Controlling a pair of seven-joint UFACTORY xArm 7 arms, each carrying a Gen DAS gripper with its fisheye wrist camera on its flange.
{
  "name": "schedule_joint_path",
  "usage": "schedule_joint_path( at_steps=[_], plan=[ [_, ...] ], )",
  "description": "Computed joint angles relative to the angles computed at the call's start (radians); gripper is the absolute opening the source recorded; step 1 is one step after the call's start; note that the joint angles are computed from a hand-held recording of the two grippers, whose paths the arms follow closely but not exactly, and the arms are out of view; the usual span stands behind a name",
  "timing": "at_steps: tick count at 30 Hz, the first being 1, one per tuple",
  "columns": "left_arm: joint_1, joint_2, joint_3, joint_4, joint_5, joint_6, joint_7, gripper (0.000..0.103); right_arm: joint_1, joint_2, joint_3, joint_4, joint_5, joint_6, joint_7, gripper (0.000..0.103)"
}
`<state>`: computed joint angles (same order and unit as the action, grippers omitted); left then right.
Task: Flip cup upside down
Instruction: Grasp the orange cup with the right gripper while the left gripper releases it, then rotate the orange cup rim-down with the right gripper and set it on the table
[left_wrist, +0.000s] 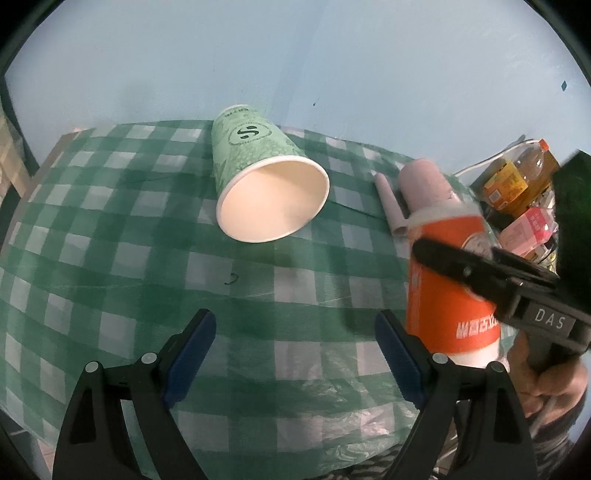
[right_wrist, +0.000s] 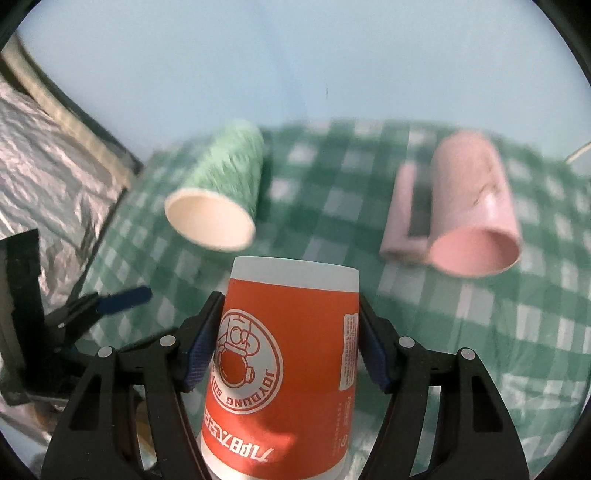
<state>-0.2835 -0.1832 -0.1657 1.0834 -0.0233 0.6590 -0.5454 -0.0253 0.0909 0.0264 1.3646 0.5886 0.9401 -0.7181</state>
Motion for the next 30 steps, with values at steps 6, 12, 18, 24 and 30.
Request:
schedule_joint_path(
  at_steps=[6,12,18,24,30],
  plan=[
    [0.015,-0.052,-0.004,-0.053,0.031,-0.037,-0.046,0.089,0.071,-0.148,0.012,-0.26,0.361,-0.486,-0.387,0.069],
    [0.046,-0.08,-0.009,-0.081,0.08,-0.049,-0.101,0.089,0.182,-0.156,0.01,-0.301,0.772,-0.732,-0.811,0.069],
    [0.047,-0.086,0.003,-0.1,0.055,-0.066,-0.097,0.089,0.2,-0.097,0.04,-0.264,0.747,-0.839,-0.824,0.069],
    [0.048,-0.081,0.006,-0.098,0.047,-0.065,-0.087,0.089,0.176,-0.053,0.056,-0.264,0.527,-0.833,-0.628,0.069],
    [0.046,-0.085,0.002,-0.101,0.044,-0.06,-0.084,0.089,0.164,-0.086,0.071,-0.298,0.542,-0.84,-0.657,0.069]
  ],
)
